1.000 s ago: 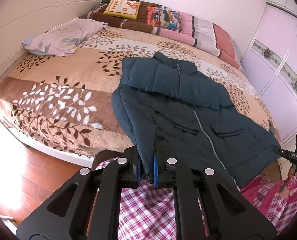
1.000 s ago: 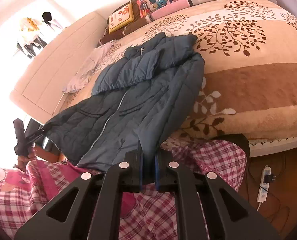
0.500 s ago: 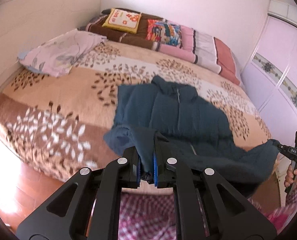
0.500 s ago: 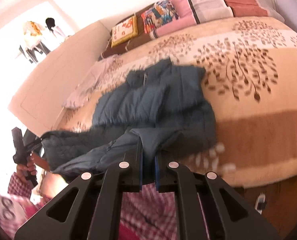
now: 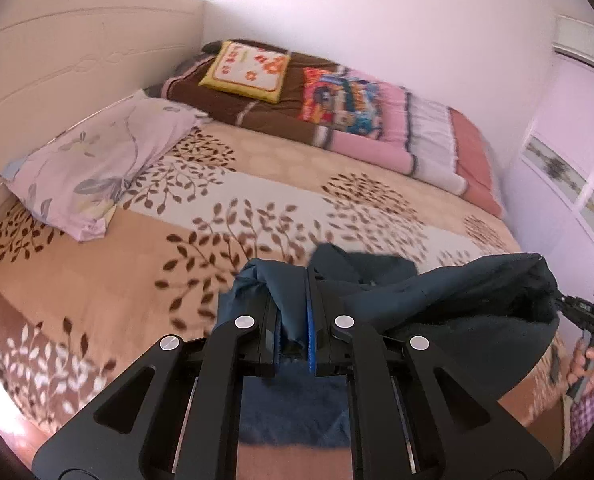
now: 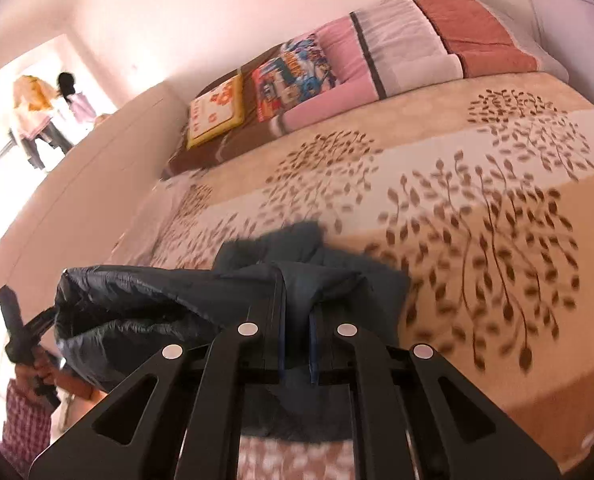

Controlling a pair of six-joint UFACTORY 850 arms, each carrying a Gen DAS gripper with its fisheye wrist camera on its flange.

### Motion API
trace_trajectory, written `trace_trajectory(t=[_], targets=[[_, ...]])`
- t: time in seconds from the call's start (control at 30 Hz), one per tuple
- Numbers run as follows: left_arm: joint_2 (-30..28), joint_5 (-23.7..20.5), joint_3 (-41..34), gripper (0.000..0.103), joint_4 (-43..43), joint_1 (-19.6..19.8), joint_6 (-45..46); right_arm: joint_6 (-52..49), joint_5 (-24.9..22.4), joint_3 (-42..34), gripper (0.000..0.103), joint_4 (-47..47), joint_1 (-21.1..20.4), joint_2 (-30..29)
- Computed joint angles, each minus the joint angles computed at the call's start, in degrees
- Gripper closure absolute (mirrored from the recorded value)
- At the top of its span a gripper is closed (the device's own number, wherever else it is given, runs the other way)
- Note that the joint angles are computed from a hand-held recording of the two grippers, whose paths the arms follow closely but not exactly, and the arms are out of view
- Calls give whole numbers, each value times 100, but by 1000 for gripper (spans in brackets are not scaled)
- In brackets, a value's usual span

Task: Fold large clothes
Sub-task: 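Lift the hem with both grippers and fold it toward the collar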

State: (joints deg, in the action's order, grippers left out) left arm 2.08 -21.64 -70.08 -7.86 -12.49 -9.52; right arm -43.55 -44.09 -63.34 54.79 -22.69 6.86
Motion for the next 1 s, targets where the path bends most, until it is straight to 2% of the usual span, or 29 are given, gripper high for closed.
trace_trajectory(t=[0.17, 0.37, 0.47, 0.57, 0.73, 0.9, 1.0], targets=[[-1242, -64, -1018, 94, 1124, -74, -1167, 779, 805, -879, 94, -610, 520, -1137], [-2447, -404, -1921, 94, 2039, -157, -2034, 1792, 1094, -1622, 94, -1370, 820, -2301], [-2892, -533, -2219, 94, 2144, -164, -2246, 2144, 1163, -1855, 94, -1679, 921, -2733], [-3161, -587, -2328, 92, 2081, -141, -2352, 2368, 1228, -1969, 94, -1915, 989, -3048], [-3277, -506, -2253, 90, 2024, -122, -2454, 2355, 1277, -1968, 92, -1927, 1009, -3278], [-3278, -541, -2250, 86, 1585, -77, -2260, 2397, 979, -2109, 85, -1534, 913, -3425], [-3150, -456, -2170, 79, 918, 4, -1785, 2352, 695, -2173, 77, -1259, 817, -3418]])
